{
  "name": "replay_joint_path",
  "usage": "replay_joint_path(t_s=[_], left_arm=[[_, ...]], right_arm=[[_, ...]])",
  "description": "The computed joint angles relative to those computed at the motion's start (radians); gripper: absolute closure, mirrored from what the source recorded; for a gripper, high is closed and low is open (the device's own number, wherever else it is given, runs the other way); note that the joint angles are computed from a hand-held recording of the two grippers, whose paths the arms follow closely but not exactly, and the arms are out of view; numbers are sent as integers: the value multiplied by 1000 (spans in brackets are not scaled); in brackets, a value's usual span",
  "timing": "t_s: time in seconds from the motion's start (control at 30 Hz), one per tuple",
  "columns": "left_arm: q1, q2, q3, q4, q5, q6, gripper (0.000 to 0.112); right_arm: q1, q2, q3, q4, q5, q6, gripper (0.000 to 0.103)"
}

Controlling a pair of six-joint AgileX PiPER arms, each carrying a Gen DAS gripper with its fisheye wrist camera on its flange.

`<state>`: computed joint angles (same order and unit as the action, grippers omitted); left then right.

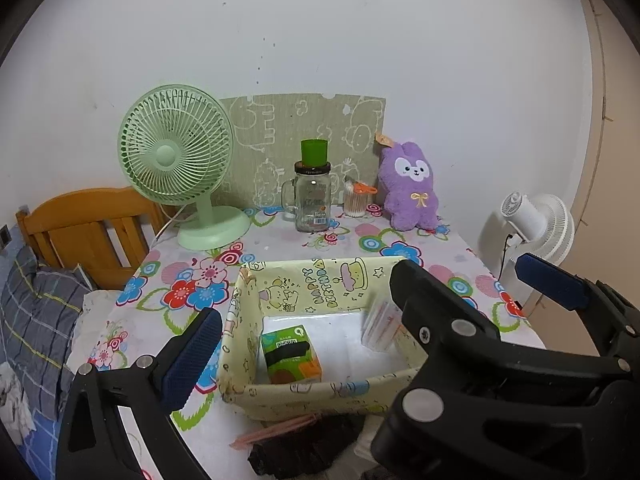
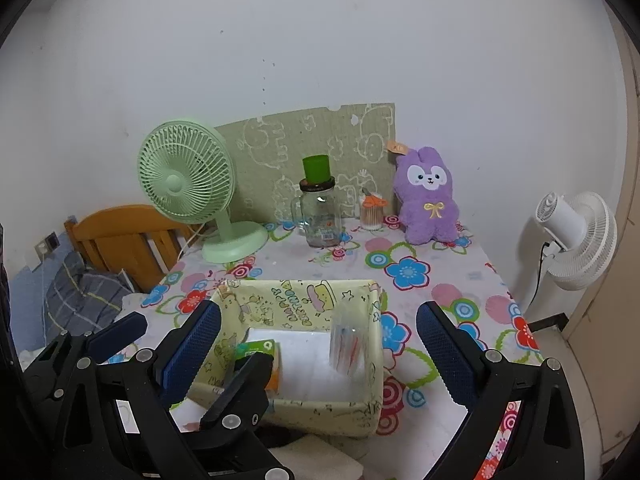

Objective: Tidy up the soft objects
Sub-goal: 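Withdraw both tools from the basket back toward the remaining pile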

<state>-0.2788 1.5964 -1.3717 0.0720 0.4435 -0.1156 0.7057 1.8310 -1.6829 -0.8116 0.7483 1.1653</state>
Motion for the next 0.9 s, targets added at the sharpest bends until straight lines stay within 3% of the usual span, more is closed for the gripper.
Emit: replay_joint_path(t_s=[0.23, 0.9], left_arm=[[-12, -66, 77, 10, -32, -17, 10], [-80, -215, 327, 213, -141, -244, 10]], right_arm=[[38, -61, 75, -60, 13, 68, 3], [147, -188, 319, -210, 27, 279, 3]])
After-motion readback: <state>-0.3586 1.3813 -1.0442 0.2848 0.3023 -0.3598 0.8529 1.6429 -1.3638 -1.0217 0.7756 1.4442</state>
